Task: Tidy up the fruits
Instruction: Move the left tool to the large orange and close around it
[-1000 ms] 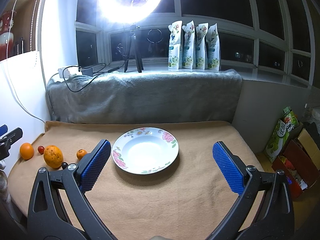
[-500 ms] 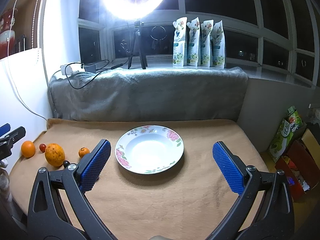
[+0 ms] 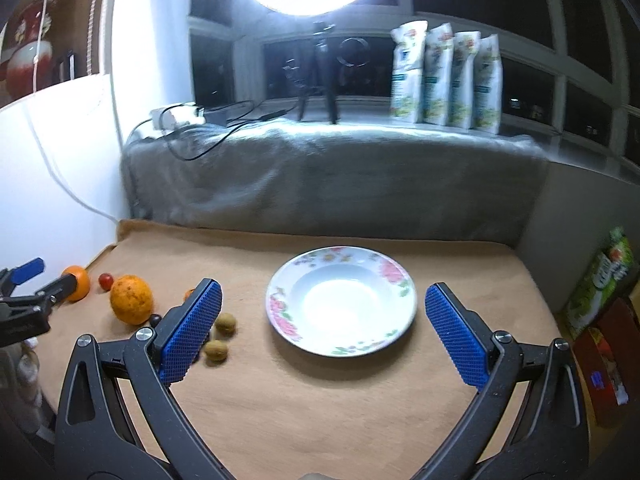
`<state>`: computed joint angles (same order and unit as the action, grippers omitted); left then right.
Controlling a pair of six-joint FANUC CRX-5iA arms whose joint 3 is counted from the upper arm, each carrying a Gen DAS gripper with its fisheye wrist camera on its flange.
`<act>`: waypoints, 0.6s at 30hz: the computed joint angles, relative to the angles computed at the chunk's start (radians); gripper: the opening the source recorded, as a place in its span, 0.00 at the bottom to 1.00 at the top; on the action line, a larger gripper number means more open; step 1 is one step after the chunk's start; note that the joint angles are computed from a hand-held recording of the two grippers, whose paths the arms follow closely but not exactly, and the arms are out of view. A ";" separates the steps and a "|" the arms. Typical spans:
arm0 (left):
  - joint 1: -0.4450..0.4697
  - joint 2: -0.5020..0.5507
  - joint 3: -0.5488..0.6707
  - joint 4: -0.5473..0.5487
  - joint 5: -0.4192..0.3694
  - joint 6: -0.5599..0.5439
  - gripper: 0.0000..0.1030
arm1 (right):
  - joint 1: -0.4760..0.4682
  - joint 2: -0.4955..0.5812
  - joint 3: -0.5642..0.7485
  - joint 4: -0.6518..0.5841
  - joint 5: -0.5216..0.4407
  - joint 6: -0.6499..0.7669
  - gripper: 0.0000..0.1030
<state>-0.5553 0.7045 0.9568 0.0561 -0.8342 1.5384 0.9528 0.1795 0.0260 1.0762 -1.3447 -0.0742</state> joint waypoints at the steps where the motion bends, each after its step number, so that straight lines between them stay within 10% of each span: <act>1: 0.006 0.006 0.002 0.016 -0.010 -0.003 0.99 | -0.010 0.005 0.009 -0.013 0.030 0.018 1.00; 18: 0.091 0.147 0.106 0.264 -0.201 -0.022 0.75 | -0.125 0.165 0.266 -0.316 0.347 0.390 1.00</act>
